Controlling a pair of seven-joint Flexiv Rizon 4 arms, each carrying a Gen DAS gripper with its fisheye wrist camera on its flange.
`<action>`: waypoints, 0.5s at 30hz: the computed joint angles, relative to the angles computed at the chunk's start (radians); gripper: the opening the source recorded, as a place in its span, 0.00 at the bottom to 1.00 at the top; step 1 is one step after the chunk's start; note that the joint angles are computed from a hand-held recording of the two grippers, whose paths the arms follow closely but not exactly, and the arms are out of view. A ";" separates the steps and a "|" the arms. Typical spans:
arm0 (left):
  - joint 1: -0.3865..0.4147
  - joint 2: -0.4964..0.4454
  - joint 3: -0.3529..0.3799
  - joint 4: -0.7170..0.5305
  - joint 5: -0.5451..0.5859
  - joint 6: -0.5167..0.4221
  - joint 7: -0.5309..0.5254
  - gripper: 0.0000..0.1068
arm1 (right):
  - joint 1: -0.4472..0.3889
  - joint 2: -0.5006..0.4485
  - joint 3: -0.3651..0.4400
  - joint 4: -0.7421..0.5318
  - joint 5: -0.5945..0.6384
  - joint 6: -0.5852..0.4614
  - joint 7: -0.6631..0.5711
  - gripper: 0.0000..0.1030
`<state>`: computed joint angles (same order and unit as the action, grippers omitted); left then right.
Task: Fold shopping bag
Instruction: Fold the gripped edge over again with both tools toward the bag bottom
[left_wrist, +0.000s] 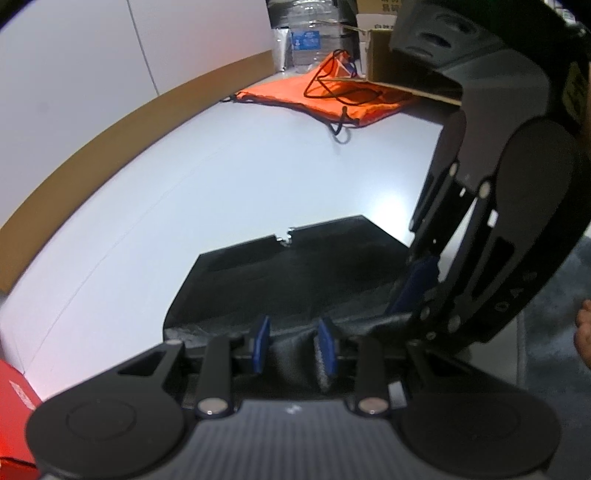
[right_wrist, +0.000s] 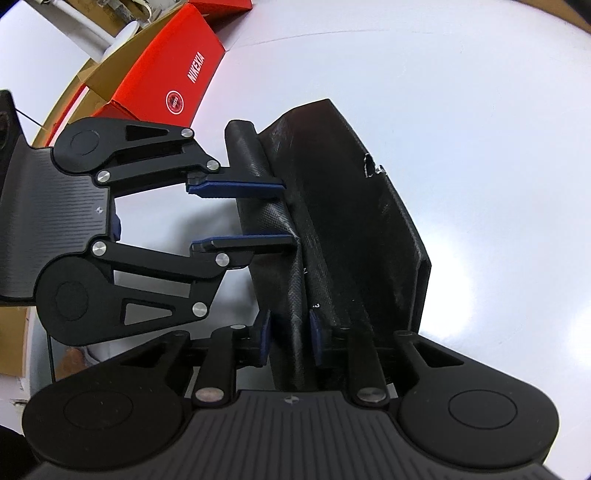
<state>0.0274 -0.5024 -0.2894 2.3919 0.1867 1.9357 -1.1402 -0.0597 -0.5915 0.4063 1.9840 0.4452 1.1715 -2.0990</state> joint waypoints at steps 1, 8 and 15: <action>0.016 0.002 -0.011 0.007 0.002 -0.005 -0.006 0.29 | 0.010 0.004 0.000 0.012 -0.001 0.016 0.000 0.27; 0.102 0.019 -0.068 0.049 0.021 -0.015 -0.045 0.28 | 0.040 0.019 0.016 0.075 -0.030 0.097 0.006 0.30; 0.178 0.043 -0.118 0.093 0.036 -0.020 -0.096 0.28 | 0.053 0.016 0.034 0.106 -0.056 0.163 0.063 0.31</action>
